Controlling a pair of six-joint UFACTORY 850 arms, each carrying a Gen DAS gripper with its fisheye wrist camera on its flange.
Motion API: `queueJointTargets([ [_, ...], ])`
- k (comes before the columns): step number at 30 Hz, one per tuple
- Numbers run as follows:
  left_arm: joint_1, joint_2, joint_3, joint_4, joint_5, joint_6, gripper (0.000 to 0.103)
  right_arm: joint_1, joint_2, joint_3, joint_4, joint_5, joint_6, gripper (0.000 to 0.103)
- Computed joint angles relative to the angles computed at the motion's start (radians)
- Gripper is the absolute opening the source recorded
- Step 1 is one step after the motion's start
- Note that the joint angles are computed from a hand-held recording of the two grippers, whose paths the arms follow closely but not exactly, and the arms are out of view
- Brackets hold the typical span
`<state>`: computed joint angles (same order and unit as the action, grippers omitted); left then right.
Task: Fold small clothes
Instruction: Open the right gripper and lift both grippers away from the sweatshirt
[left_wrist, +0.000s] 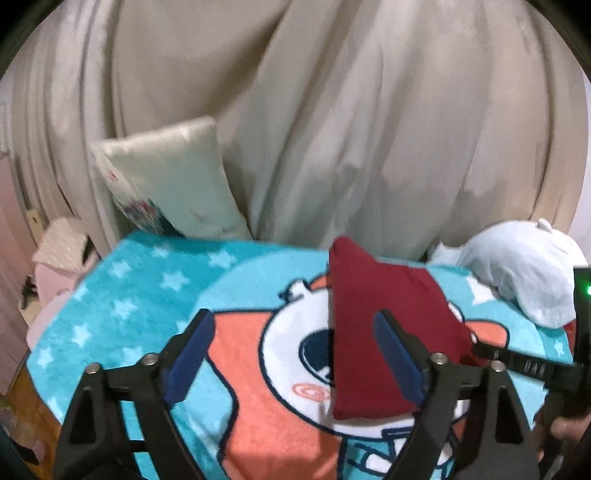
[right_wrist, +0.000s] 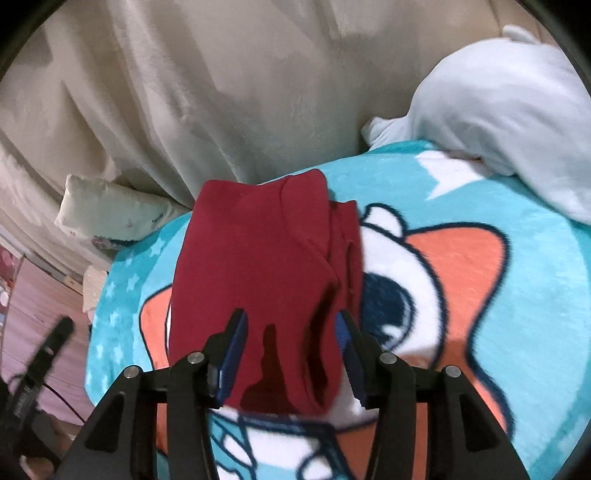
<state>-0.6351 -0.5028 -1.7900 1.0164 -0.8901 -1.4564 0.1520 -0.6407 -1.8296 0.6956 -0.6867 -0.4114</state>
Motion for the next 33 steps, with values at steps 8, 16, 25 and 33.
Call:
queueJointTargets([
  [8,-0.090,0.017,-0.004,0.133,-0.178,-0.101,0.099,0.011,0.189,0.240,-0.132,0.144,-0.063,0.060],
  [16,-0.140,0.022,0.007,0.121,-0.220,-0.072,0.100,0.024,0.300,0.379,-0.308,0.279,0.012,0.068],
  [25,-0.151,0.026,0.026,-0.020,-0.192,-0.021,0.100,0.035,0.352,0.460,-0.563,0.321,0.221,0.069],
  [33,-0.164,0.018,0.031,-0.082,-0.187,0.028,0.100,0.052,0.364,0.490,-0.676,0.308,0.306,0.069],
])
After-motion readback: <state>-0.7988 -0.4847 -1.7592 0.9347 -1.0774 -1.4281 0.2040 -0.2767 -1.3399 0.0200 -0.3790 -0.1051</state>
